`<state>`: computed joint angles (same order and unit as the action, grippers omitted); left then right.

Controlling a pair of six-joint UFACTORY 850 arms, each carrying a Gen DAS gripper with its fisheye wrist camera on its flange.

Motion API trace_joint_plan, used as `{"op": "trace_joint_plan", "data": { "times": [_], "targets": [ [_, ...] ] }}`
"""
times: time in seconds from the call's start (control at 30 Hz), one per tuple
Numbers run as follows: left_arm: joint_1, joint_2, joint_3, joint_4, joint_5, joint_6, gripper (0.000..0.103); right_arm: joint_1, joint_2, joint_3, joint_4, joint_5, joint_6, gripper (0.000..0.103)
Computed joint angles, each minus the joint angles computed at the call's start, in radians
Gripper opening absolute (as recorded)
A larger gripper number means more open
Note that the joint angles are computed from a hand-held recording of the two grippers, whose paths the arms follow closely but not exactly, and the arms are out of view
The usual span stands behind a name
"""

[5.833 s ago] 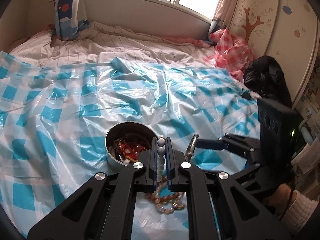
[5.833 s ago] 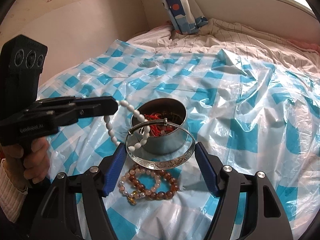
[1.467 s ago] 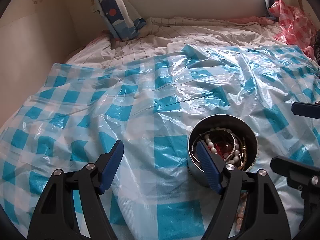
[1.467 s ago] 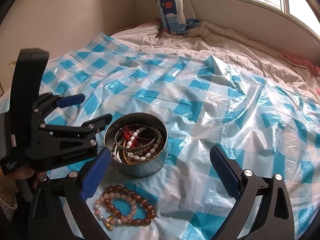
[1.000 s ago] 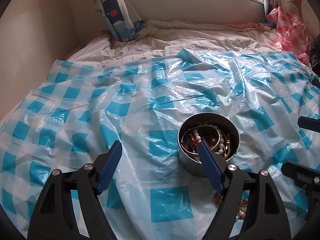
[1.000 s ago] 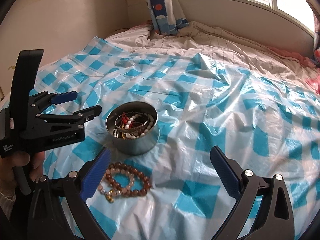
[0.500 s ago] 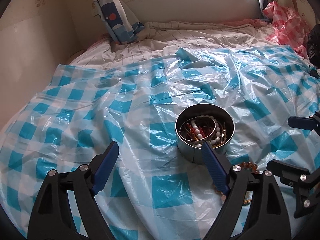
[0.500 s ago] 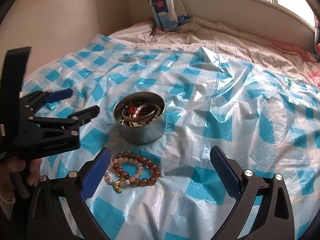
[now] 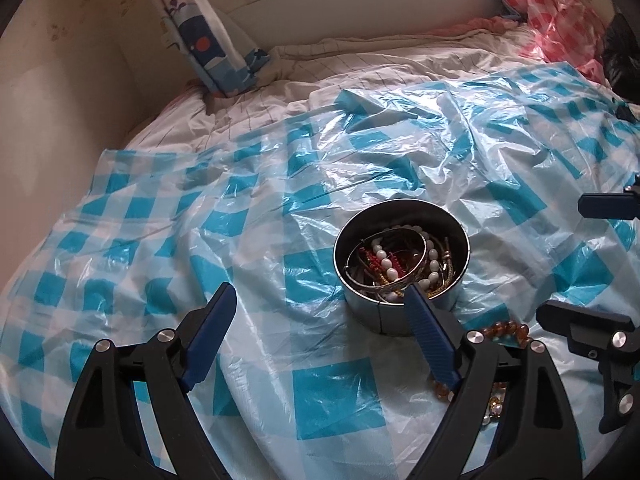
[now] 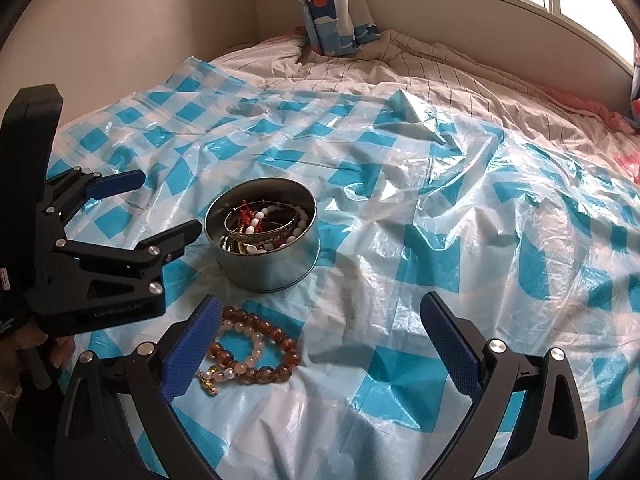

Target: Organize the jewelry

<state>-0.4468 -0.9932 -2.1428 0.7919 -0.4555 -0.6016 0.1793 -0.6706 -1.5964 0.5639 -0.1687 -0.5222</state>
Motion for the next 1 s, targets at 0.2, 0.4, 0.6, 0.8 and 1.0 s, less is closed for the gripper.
{"op": "trace_joint_plan", "data": {
  "times": [0.2,0.4,0.6,0.8,1.0],
  "targets": [
    [-0.005,-0.005,-0.005,0.019,0.003,0.003,0.082,0.002,-0.004,-0.007,-0.014,-0.006,-0.005,0.095],
    [-0.004,-0.005,-0.003,-0.006,0.007,0.033,0.082,0.002,-0.005,-0.009,-0.022,-0.008,0.003,0.095],
    [0.014,-0.016,-0.031,-0.301,0.008,0.298,0.083,-0.001,-0.014,-0.019,-0.109,-0.029,0.086,0.095],
    [0.033,-0.022,-0.041,-0.501,-0.019,0.469,0.083,-0.019,-0.020,-0.028,-0.177,-0.073,0.161,0.095],
    [0.027,-0.015,-0.021,-0.544,-0.022,0.541,0.083,-0.028,-0.023,-0.030,-0.098,-0.102,0.092,0.095]
  ]
}}
